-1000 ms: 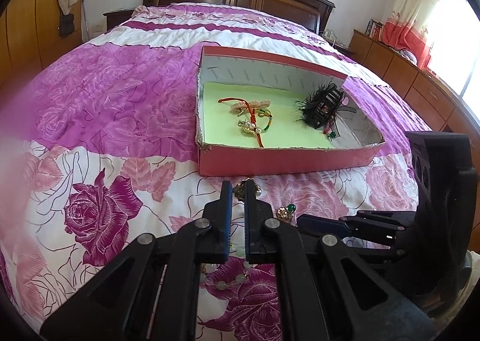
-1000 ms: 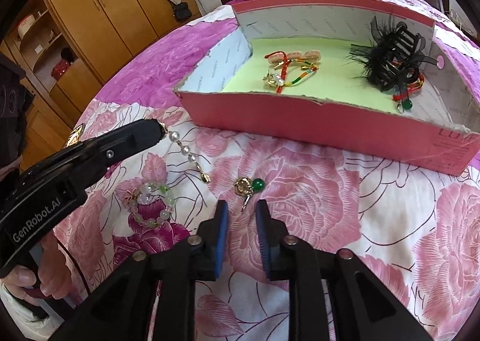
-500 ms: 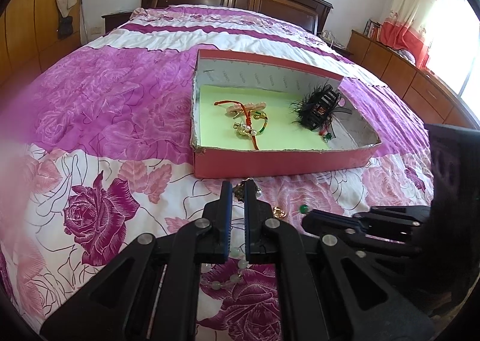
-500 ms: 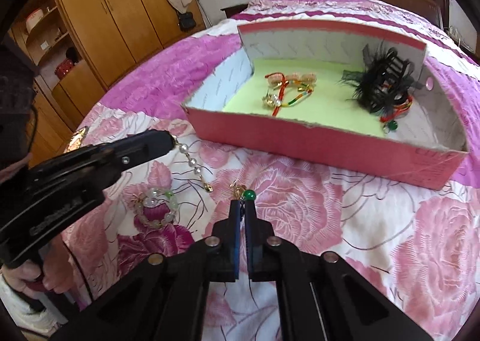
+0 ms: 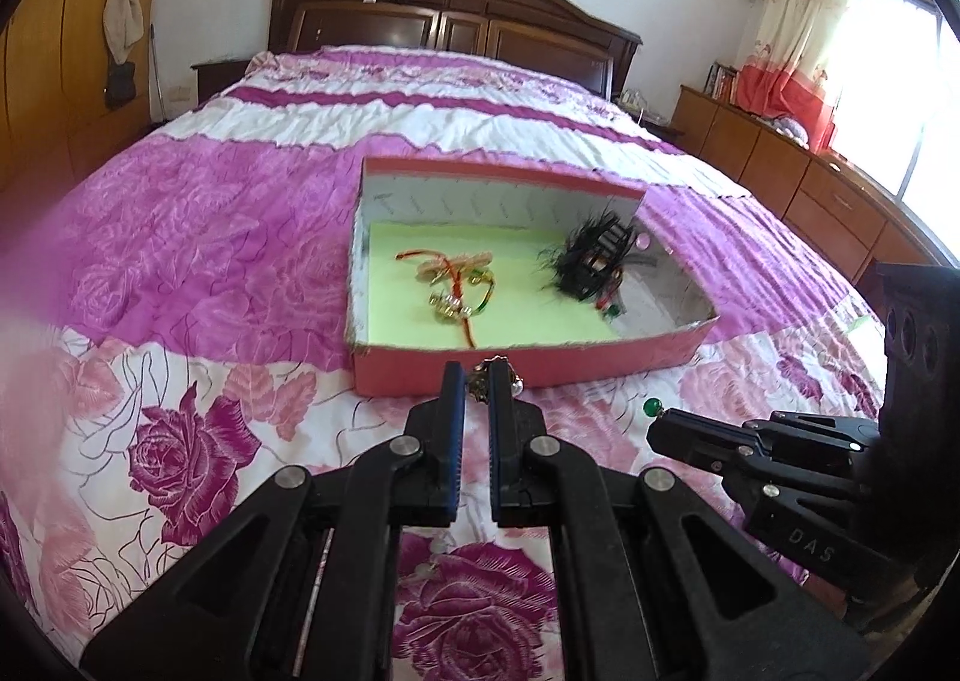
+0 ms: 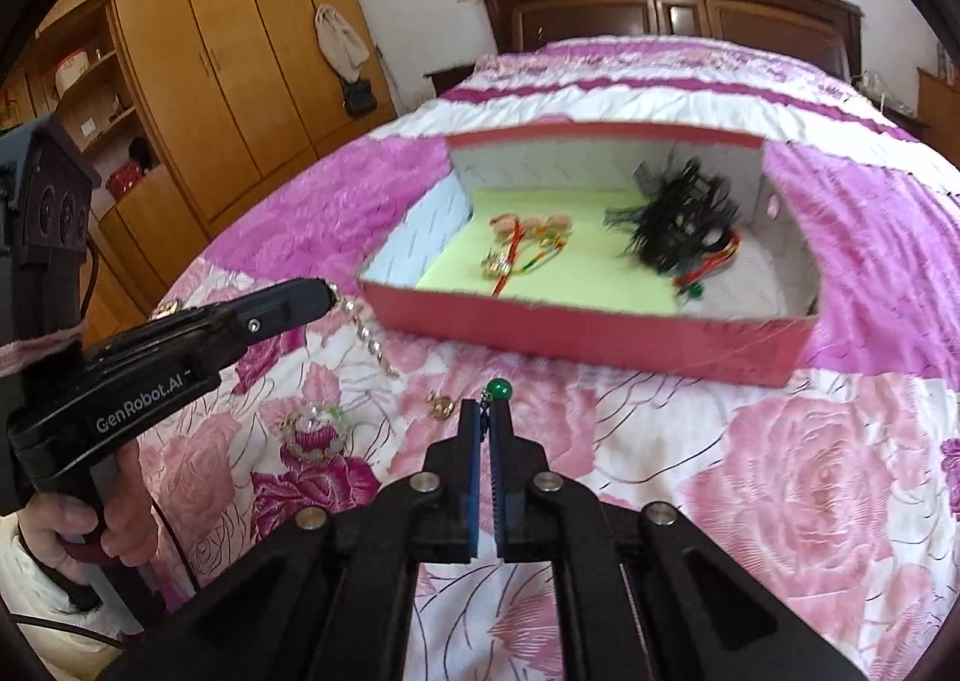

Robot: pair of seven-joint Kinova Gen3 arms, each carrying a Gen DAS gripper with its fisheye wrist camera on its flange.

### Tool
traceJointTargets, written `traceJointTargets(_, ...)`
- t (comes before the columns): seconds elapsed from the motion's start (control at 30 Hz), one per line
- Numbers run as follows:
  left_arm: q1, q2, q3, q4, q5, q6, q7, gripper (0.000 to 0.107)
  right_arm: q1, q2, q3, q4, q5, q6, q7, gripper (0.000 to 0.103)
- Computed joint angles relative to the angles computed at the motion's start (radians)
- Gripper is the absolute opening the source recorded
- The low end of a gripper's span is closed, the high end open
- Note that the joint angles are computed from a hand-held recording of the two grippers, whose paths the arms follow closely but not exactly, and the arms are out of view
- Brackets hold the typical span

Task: Organize jewelry
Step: 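Carry the gold earring into the box with the left tool while the right tool carries the green earring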

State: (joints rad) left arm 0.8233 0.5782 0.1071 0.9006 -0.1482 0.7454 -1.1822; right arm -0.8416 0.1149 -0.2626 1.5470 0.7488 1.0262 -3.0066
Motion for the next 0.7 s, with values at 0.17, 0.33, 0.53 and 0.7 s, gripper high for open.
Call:
traceJointTargets(0.17,0.021,-0.011,-0.018,0.022,-0.023,-0.062,0.026,0.0,-0.033,-0.013,-0.011,0.013,0.108,0.062,-0.081,0.004)
traceJointTargets(0.33,0.031,-0.001,-0.027,0.011,-0.039,-0.105,0.05,0.0,-0.044,-0.023,-0.027,0.029,0.184,0.103,-0.137,0.004)
traceJointTargets(0.53,0.057,0.021,-0.06,-0.013,-0.073,-0.147,0.081,0.0,-0.039,-0.027,-0.035,0.042,0.247,0.134,-0.173,0.004)
traceJointTargets(0.7,0.077,0.04,-0.093,-0.033,-0.107,-0.178,0.12,0.0,-0.037,-0.026,-0.035,0.056,0.295,0.155,-0.207,0.004)
